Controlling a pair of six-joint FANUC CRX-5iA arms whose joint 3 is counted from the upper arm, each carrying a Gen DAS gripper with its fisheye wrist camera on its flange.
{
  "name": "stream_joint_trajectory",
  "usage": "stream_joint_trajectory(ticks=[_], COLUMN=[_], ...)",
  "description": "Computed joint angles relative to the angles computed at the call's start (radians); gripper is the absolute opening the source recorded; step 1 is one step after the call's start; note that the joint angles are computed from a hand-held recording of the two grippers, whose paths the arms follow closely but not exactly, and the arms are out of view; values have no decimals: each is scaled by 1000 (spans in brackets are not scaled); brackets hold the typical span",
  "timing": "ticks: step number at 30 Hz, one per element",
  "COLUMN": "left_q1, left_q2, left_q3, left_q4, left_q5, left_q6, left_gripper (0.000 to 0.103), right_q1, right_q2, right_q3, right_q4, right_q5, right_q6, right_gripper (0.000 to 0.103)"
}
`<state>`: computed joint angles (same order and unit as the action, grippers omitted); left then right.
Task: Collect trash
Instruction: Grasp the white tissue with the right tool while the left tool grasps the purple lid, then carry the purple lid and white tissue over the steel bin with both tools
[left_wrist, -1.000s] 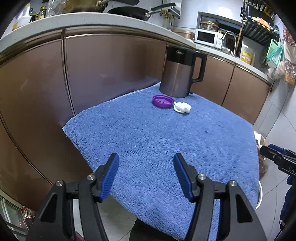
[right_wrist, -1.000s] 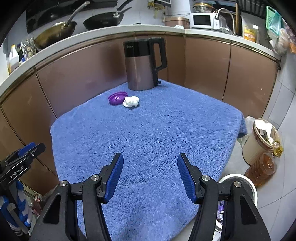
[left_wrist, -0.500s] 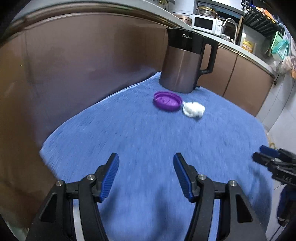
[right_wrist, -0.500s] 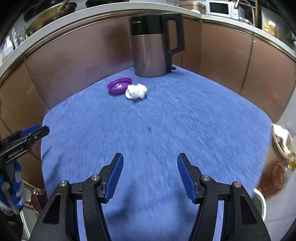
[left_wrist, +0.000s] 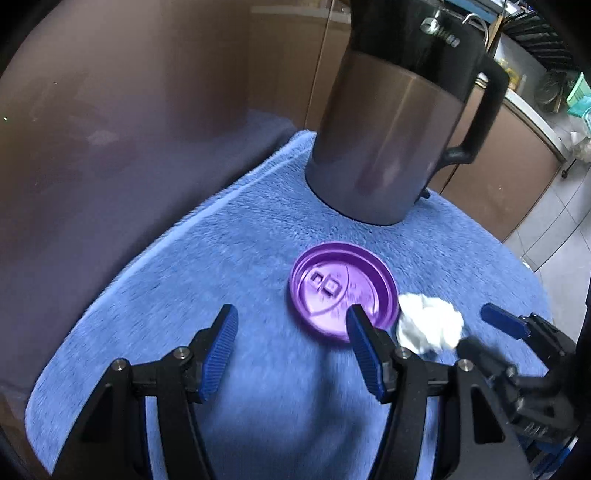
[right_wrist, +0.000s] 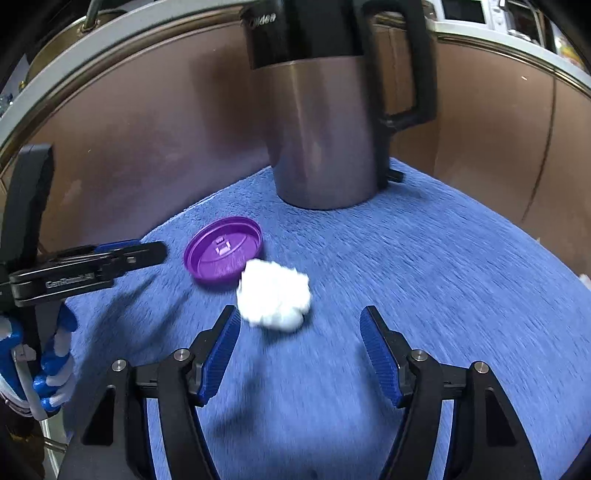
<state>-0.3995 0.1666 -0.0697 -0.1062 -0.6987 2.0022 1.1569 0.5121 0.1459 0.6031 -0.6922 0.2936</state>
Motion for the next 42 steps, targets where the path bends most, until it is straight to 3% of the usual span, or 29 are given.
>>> stream_joint_trajectory(ticks=[8, 10, 12, 13, 14, 18, 23, 28, 34, 42], left_q1=[24, 28, 31, 33, 36, 44, 55, 36, -16, -161], left_q2=[96, 102, 116, 119, 115, 102, 50, -63, -272, -475], left_q3=[55, 55, 69, 69, 61, 38, -27, -130, -278, -297], left_q4=[77, 89, 93, 99, 107, 140, 157, 151, 130, -45], left_q5=[7, 12, -9, -5, 6, 23, 58, 88, 66, -75], left_q6=[-69, -78, -69, -69, -69, -68, -30, 29, 108, 326], left_gripper=[58, 53, 41, 41, 35, 5, 4, 4, 4, 4], right_q1=[-20, -22, -26, -27, -29, -27, -15, 23, 125, 305], right_q2=[102, 113, 121, 122, 124, 113, 77, -23, -189, -405], right_q3=[139, 159, 173, 174, 178, 164, 116, -16, -222, -442], right_q4=[-92, -115, -132, -135, -142, -132, -116, -54, 82, 229], right_q5=[-28, -39, -41, -40, -42, -38, -26, 9, 5, -113], right_q6=[149, 175, 196, 199, 206, 195, 184, 65, -153, -456], right_gripper=[67, 66, 58, 54, 44, 26, 21, 21, 21, 21])
